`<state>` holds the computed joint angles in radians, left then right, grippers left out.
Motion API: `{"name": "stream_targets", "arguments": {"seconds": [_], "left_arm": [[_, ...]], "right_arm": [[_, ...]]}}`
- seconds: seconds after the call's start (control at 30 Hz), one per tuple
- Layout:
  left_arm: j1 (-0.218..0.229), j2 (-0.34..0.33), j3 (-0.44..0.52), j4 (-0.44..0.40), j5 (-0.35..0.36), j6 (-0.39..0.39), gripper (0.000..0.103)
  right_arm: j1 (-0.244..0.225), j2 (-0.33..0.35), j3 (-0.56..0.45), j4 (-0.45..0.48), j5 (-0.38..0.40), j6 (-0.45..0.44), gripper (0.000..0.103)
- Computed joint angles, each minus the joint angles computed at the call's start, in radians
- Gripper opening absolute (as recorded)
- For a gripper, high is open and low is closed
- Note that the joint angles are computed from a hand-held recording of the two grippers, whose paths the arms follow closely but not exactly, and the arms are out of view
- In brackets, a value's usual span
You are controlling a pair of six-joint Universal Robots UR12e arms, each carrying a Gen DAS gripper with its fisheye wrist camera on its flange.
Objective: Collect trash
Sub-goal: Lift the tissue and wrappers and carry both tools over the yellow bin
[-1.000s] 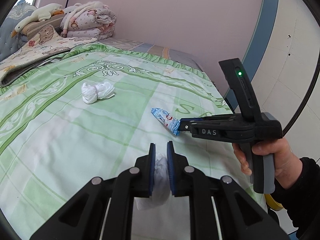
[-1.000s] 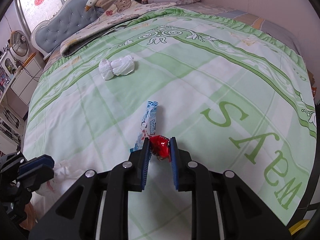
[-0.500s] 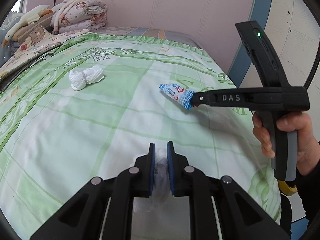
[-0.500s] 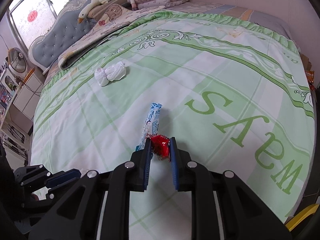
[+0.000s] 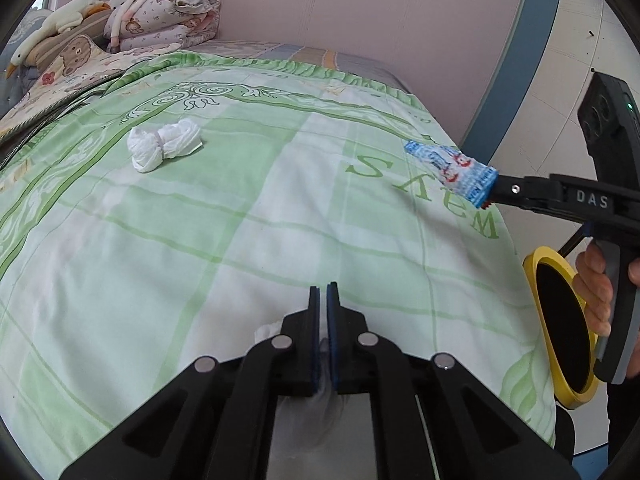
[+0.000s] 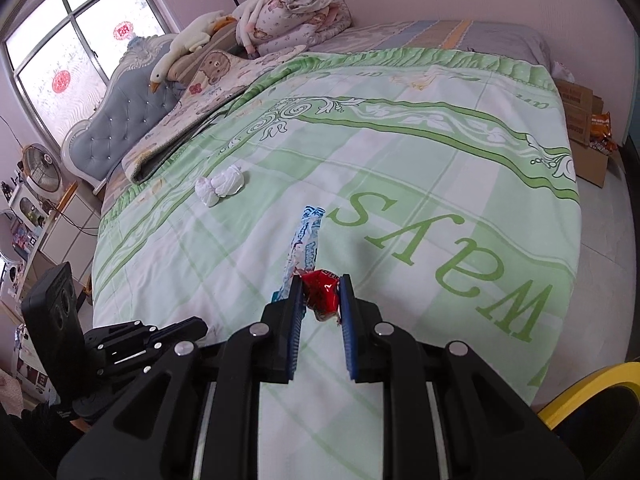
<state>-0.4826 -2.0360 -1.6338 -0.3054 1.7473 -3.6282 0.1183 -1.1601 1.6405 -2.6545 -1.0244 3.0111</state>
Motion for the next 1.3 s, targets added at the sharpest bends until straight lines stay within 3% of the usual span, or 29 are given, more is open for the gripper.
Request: {"name": "stream_targets", "arguments": {"seconds": [0.23, 0.37, 0.7, 0.9, 1.3], "left_arm": [[-0.016, 0.011, 0.007, 0.022, 0.033, 0.023, 0.003], [-0.02, 0.026, -0.001, 0.058, 0.015, 0.036, 0.003], [-0.037, 0.095, -0.056, 0.135, 0.027, 0.09, 0.003], [-0.037, 0.131, -0.083, 0.154, 0.082, 0.101, 0.003], [-0.048, 0.168, -0.103, 0.212, 0.079, 0.102, 0.003]], "right_arm": [[-0.035, -0.054, 0.064, -0.045, 0.027, 0.015, 0.017], [-0.056, -0.089, 0.105, -0.079, 0.041, 0.033, 0.017], [-0.108, -0.189, 0.209, -0.156, 0.057, 0.045, 0.017], [-0.133, -0.235, 0.257, -0.196, 0.06, 0.055, 0.017], [-0.179, -0.316, 0.331, -0.238, 0.029, 0.08, 0.017]]}}
